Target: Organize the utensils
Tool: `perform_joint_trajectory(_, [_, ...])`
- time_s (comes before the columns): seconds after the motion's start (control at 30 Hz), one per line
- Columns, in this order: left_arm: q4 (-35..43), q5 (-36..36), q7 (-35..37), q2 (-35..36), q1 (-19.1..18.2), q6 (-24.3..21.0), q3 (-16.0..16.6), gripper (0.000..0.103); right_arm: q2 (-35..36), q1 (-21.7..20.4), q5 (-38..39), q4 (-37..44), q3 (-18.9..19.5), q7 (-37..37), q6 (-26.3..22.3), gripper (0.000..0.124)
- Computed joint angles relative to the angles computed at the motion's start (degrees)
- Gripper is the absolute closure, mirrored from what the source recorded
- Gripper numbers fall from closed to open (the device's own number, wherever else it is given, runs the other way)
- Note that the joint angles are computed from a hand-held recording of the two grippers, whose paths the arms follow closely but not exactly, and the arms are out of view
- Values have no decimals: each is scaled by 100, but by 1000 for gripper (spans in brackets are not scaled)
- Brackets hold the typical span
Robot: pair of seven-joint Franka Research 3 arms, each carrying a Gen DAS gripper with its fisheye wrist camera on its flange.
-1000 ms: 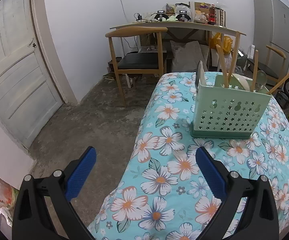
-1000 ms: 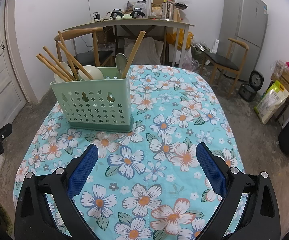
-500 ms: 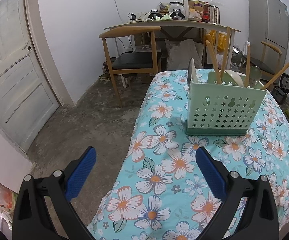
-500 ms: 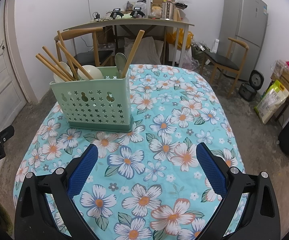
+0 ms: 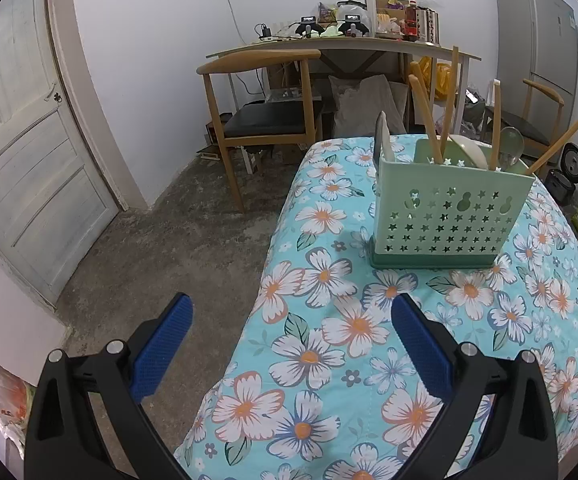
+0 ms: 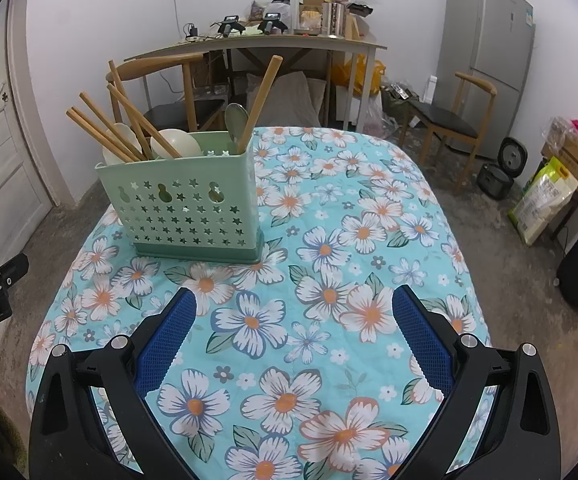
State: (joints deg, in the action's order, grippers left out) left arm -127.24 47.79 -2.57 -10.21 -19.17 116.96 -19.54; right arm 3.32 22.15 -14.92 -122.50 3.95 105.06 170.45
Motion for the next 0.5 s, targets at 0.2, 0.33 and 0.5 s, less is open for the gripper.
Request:
perform_joint_trajectory(0.2, [-3,-13,12,-2,-1,5,5,6,-4,5,-12,0,-4,10,-9,29])
perform_joint_trajectory(0.33, [-12,-16,0,-8,-6,-6,-1,6,-8,1,-3,-1,-2,1,-7,30])
perform_joint_trajectory(0.5, [-17,-26,5,-12,-5,-3,1,6,-16,-9,56,-2,12,-57,-18,29])
